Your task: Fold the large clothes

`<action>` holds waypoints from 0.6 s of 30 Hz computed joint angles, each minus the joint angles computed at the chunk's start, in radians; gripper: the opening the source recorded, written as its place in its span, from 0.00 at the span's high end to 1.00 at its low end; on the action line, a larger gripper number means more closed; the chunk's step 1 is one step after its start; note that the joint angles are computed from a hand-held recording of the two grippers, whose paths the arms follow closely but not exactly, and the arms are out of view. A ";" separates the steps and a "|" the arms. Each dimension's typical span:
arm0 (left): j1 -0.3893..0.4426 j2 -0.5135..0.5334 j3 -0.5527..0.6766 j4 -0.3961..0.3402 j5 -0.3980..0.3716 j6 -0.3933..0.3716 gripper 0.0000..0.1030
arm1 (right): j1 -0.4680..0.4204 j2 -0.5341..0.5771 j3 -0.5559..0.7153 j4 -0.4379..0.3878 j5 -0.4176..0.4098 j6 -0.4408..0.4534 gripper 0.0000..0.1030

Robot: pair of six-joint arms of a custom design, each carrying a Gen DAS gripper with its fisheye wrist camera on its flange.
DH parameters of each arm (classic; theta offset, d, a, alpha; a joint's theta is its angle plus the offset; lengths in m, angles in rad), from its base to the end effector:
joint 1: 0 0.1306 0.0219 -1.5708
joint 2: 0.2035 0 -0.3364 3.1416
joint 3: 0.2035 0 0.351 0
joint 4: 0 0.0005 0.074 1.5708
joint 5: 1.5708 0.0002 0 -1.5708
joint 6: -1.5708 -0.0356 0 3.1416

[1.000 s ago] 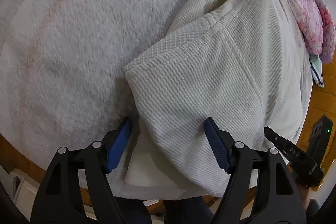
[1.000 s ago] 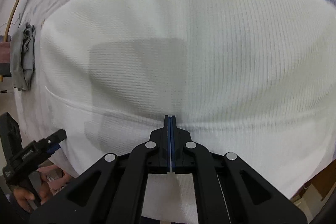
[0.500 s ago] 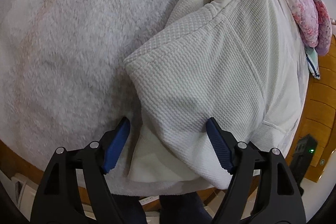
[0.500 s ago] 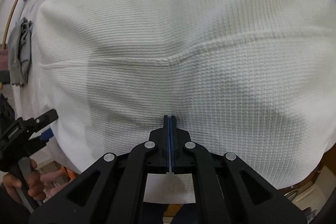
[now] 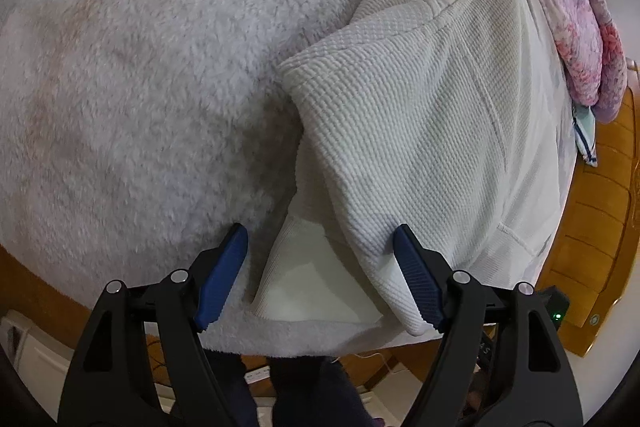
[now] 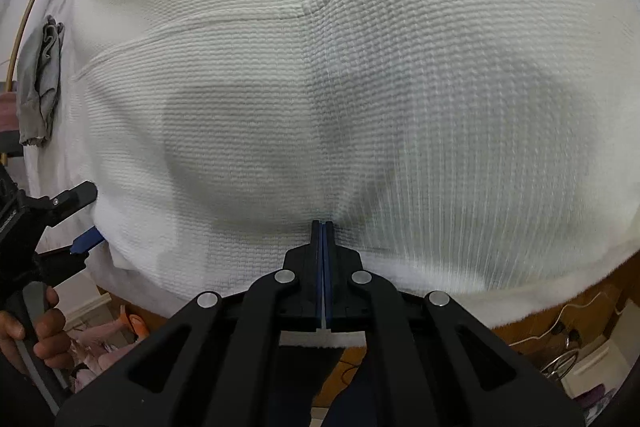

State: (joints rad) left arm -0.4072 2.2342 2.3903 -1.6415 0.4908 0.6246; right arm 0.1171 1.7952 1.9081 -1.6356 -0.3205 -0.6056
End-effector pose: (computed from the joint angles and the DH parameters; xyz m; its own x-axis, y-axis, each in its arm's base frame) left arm 0.5752 -0.2669 0.2979 -0.9680 -0.1442 0.2054 -0.2217 0.8748 -0.4308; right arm 0.5105 0.0708 0.3685 -0.8873 0.4396 0.1396 0.4612 0.8399 0.2861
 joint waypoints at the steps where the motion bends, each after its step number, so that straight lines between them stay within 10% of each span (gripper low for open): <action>1: 0.006 -0.023 -0.036 0.014 0.002 0.000 0.26 | -0.002 -0.004 -0.007 0.011 -0.004 0.007 1.00; 18: -0.045 -0.065 -0.106 0.037 -0.043 0.015 0.26 | 0.007 -0.096 -0.144 0.139 0.002 0.036 1.00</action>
State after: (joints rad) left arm -0.4527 2.1687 2.2839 -1.6040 0.4482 0.6397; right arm 0.1237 1.6994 1.7639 -1.4962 -0.3184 -0.5701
